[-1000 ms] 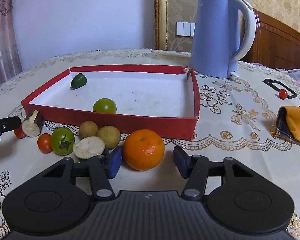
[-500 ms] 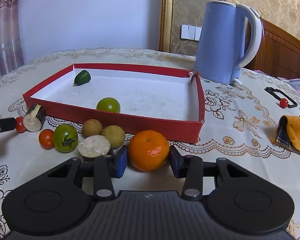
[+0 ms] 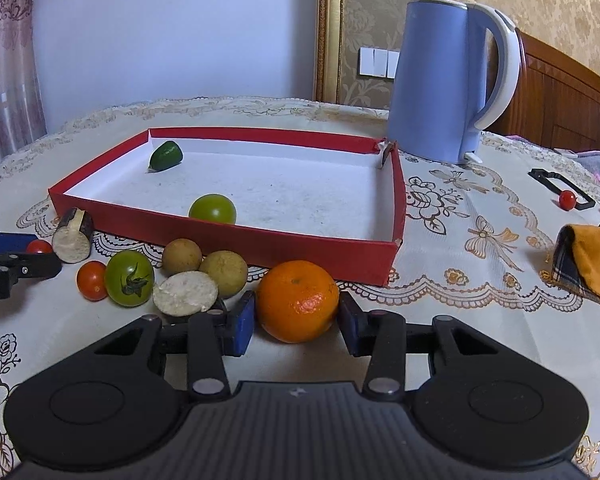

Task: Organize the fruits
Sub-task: 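Carry the cherry tomato into the tray and open the left gripper while the right holds the orange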

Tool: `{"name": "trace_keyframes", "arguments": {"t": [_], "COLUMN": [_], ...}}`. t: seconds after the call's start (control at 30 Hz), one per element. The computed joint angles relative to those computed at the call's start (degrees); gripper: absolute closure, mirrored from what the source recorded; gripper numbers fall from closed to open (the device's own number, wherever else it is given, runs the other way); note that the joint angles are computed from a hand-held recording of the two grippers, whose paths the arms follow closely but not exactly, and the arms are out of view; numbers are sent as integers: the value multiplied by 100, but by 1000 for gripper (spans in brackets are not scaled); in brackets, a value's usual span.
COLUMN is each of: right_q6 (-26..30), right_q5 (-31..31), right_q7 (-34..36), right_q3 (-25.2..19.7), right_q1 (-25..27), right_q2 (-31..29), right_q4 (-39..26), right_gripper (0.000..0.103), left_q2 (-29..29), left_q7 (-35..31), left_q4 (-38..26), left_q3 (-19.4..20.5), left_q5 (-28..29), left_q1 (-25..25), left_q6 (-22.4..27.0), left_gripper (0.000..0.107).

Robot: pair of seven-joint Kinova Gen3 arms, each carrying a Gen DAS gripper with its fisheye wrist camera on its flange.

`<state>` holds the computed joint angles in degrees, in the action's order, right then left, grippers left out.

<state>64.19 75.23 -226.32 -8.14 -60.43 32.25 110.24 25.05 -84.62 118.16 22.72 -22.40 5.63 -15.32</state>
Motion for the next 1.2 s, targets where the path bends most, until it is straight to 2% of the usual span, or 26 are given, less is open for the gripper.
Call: {"name": "trace_keyframes", "arguments": {"t": [0.07,0.2,0.33,0.47,0.67,0.8,0.97,1.03,1.2], "right_q6": [17,71,128,172,246,338,462,470,572], "right_q5": [-15,-58,-90,-115,-140,-169,-155,-89,14], "right_q7": [19,74,51,53,-6,-45,-159,-234,-306], "right_q3": [-4,2,16,8,10,1,-16,-39,-94], "right_q1": [-8,-30,-64,-96,-146,-191,-243,-249,-261], "right_q2": [7,28,33,38,46,45,4,-42,-86], "right_q4": [-14,-56,-62,-67,-61,-45,19,80,111], "right_gripper": [60,60,60,60,60,60,60,60,60], "left_q2": [9,-94,-208,-277,-168,-36,184,275,513], "left_q7": [-74,-219,-388,-396,-930,-1172,-1683,-1802,-1989], "left_q4": [49,171,287,276,-201,-566,-1117,-1326,-1830], "left_q3": [31,-524,-845,-852,-1346,-1475,-2063,-2201,-2854], "left_q5": [8,410,746,772,1515,1854,2558,2709,3134], "left_q1": [-44,472,760,777,1492,1756,2457,2612,3202], "left_q6": [-80,-332,-560,-652,-289,-108,248,427,884], "left_gripper": [83,84,84,84,84,83,83,83,83]}}
